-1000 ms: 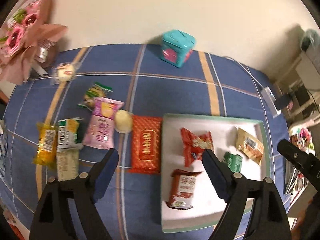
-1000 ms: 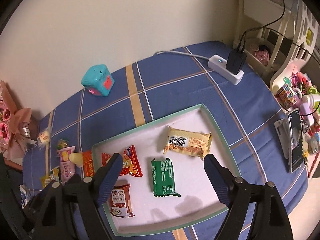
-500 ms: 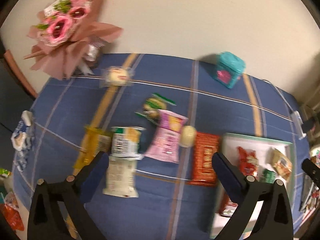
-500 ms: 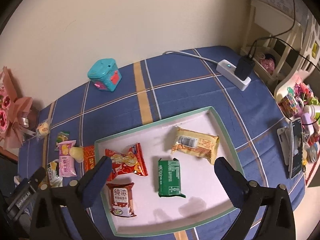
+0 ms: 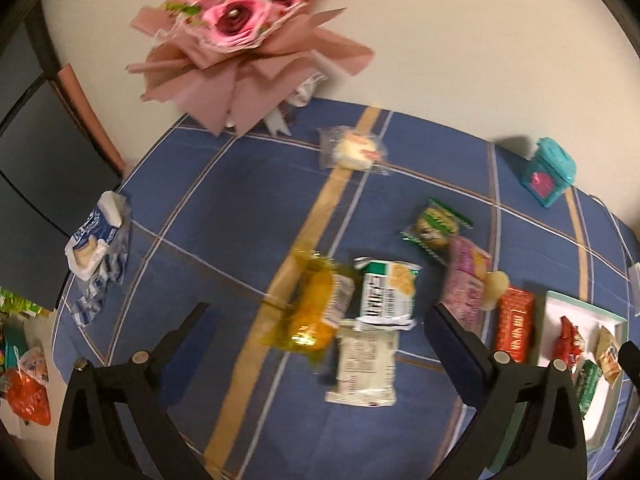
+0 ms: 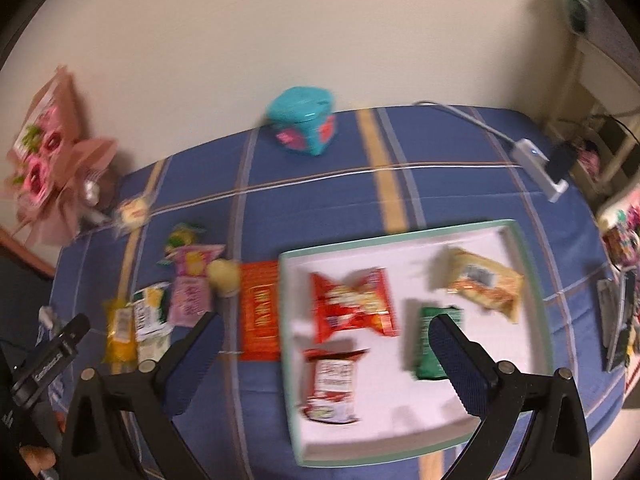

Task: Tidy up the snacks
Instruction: 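Move both open tools away from the tray back to the snack pile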

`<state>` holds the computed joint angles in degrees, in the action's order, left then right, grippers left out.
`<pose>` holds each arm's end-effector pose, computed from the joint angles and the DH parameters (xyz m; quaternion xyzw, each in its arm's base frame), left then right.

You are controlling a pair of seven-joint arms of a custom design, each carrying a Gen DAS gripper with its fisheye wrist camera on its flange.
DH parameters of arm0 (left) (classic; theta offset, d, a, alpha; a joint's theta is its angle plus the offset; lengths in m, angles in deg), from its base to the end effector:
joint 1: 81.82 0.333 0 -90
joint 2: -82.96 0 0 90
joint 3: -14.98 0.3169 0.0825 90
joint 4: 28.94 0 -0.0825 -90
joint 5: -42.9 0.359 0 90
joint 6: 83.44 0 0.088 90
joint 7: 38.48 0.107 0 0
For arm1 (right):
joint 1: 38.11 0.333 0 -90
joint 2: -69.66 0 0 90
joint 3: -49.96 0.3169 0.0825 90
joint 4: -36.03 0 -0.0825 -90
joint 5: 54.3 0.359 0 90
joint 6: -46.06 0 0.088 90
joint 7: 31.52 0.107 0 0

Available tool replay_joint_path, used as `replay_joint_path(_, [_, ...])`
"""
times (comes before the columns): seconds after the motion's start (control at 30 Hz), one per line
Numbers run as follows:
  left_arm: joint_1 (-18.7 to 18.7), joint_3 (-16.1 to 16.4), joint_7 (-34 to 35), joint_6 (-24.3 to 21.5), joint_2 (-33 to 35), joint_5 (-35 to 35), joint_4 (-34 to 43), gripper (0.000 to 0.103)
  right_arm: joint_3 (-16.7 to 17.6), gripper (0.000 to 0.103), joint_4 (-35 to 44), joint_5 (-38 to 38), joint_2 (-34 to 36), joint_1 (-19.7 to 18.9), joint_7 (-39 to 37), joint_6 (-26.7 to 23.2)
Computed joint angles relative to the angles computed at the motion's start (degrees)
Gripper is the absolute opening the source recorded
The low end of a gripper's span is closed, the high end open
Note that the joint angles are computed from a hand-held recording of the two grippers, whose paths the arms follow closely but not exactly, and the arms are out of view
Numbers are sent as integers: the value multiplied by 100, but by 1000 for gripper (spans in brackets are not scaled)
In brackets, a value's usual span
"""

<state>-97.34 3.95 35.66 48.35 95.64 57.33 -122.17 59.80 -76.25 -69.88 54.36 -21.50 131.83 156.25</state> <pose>0.5830 -0.2719 0.5499 -0.5770 0.7799 -0.1695 0.1735 0.4281 0.2031 0.6160 -0.3899 0.9011 -0.1442 0.1237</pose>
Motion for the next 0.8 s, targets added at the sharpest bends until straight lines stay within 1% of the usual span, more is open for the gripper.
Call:
replay_joint_path(0.2, [182,62,223,-79,63,-183,37,103,41,103,633,42,783,229,-162,216])
replay_joint_path(0.4, [222,107,334,-382,339,-205,246,103,-60,103,1156,218,1503,518,-379,392])
replay_joint_path(0.5, [260,99,456,-509,483,-328,339,103,-125,103,1363,369,1811,637,-527,474])
replay_joint_path(0.63, [309,100,601,-598,625,-494,444,103,-174,103,1617,548,2228,813,-658,610])
replay_joint_path(0.73, [313,139,593,-627,696,-494,518,103,-215,103,1835,616,2516,934,-704,652])
replay_joint_path(0.8, [325,158,585,-627,754,-501,586,103,-239,103,1926,697,2672,992,-762,772])
